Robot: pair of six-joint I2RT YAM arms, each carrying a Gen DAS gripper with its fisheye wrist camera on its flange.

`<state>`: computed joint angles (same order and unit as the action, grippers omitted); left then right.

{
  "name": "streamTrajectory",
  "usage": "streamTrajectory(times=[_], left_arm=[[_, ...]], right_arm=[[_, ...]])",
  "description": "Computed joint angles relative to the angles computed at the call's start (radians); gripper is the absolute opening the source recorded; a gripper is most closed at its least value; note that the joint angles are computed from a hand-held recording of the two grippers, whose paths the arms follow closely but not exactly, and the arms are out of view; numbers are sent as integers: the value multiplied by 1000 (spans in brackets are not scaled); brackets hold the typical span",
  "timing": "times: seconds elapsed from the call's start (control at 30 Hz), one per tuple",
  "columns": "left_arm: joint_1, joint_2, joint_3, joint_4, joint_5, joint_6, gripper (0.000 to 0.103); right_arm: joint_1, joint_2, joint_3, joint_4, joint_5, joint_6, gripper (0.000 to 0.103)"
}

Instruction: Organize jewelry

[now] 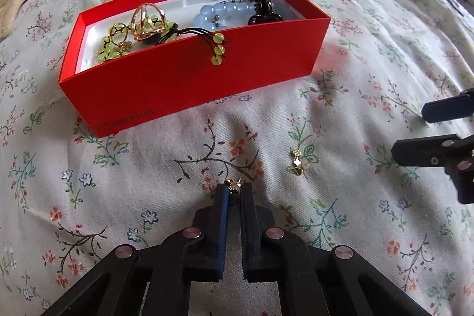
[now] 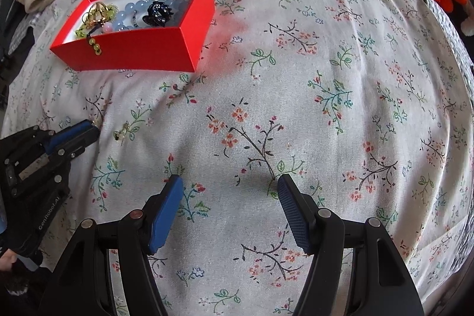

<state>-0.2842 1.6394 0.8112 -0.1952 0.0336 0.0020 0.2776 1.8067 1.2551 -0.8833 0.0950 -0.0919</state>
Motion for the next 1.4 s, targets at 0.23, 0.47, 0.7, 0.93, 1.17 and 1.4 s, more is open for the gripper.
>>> streamTrajectory(times=[0.23, 0.47, 0.7, 0.93, 1.17, 1.4], left_arm=[[40, -47, 6, -63, -6, 6, 1], [118, -94, -10, -120, -3, 29, 1], [203, -128, -39, -143, 31, 63, 1], [243, -139, -48, -150, 49, 83, 1], [249, -127, -37, -154, 53, 82, 2], [248, -126, -37, -156, 50, 85, 2]], right_arm=[[60, 48, 39, -9, -17, 43, 69], [138, 97, 75, -9, -34, 94, 69], [196, 170, 144, -24, -32, 120, 69], [219, 237, 207, -27, -29, 123, 48], [278, 332, 309, -52, -17, 125, 27], [303, 358, 328, -49, -18, 118, 11]])
